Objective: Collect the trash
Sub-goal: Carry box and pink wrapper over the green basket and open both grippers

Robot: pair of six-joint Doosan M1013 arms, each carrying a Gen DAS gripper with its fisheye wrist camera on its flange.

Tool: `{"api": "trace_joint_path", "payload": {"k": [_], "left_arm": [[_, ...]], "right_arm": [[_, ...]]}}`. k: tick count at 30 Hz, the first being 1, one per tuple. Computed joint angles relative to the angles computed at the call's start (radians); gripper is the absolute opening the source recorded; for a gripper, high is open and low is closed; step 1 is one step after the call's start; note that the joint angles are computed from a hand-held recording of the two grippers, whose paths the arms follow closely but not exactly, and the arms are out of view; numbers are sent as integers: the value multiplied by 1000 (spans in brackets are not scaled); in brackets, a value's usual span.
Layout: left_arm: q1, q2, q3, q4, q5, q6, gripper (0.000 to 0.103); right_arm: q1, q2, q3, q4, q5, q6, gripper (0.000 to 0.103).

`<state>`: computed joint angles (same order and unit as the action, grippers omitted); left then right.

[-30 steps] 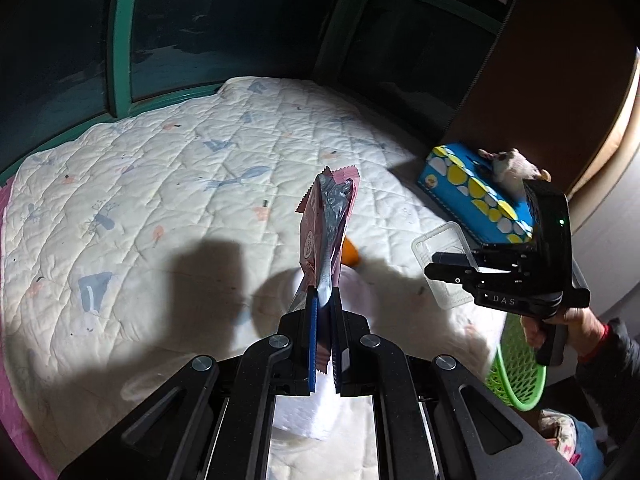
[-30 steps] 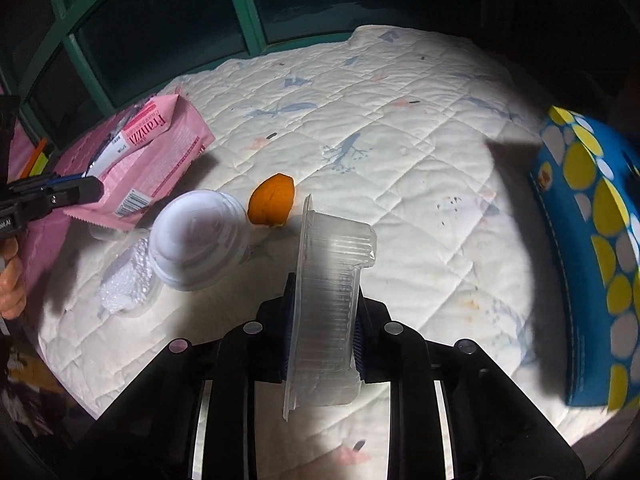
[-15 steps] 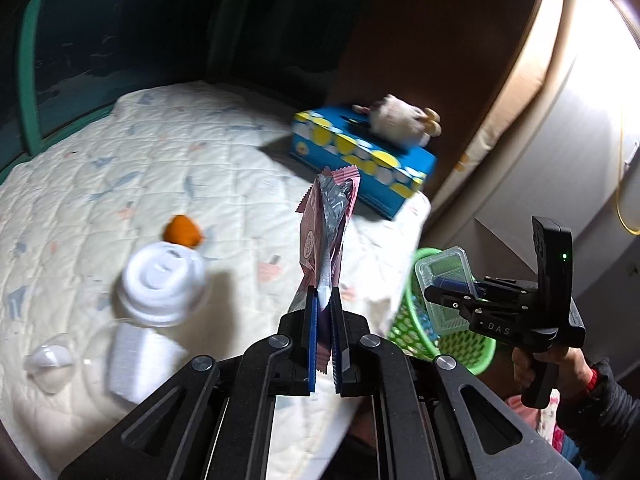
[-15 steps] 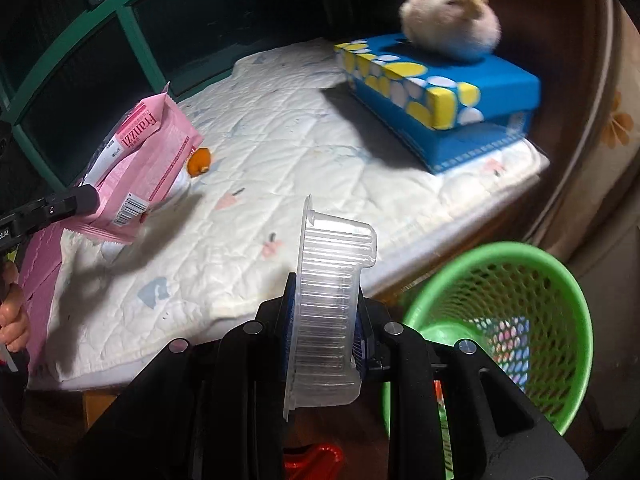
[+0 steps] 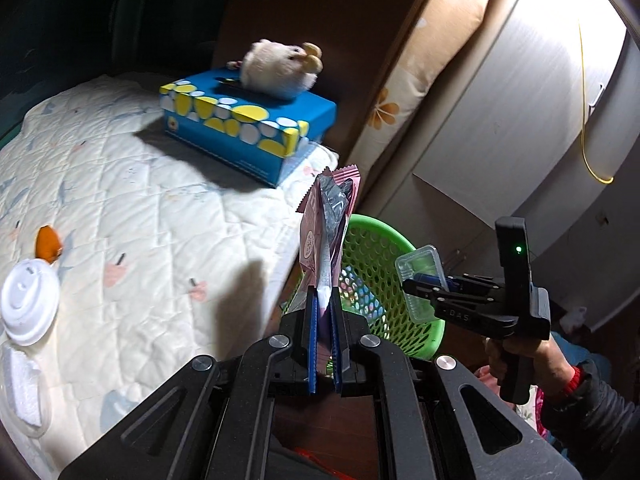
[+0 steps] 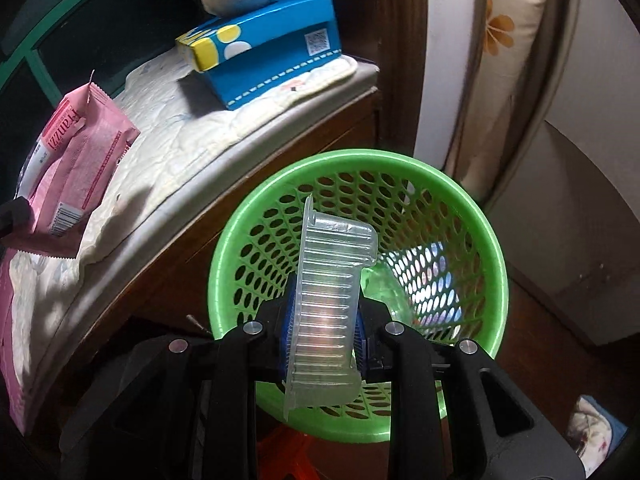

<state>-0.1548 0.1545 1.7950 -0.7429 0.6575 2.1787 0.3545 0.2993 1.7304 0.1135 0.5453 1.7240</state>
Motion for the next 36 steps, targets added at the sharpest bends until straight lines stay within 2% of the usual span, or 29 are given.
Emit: {"api": "trace_joint_path", "payload": {"k": [2,4,5,15,18,28,30,31,32,36], "left_arm": [[-14,11,-10,5,8,-5,6],[-25,20,-18,7,16,-8,6],[-31,24,-22,12,17,-12,6],[-87,88,-67,16,70,-27,6],[-103,108,-78,27,83,-44,6],[-125,150,-93,30,115,-86,10],[-125,151,-90,19,116,-78,16],[-122,151,-87,5,117,-72,32],[-121,147,-82,4,106,-74,41],[-120,131,-68,20,87,-73,41]], "right_arm": [[-10,0,7,27,-5,-9,29],[-16,-1,16,26,-14,3,44],[-16,-5,22,5,-25,26,47],[-37,-52,69,19,-79,32,54],[-41,-71,92,30,-106,35,60],[-50,-103,134,91,-143,25,60],[-49,-108,139,96,-144,21,60],[-48,-109,141,93,-146,23,60],[-47,-110,142,89,-147,26,60],[-43,-112,140,107,-146,12,60]]}}
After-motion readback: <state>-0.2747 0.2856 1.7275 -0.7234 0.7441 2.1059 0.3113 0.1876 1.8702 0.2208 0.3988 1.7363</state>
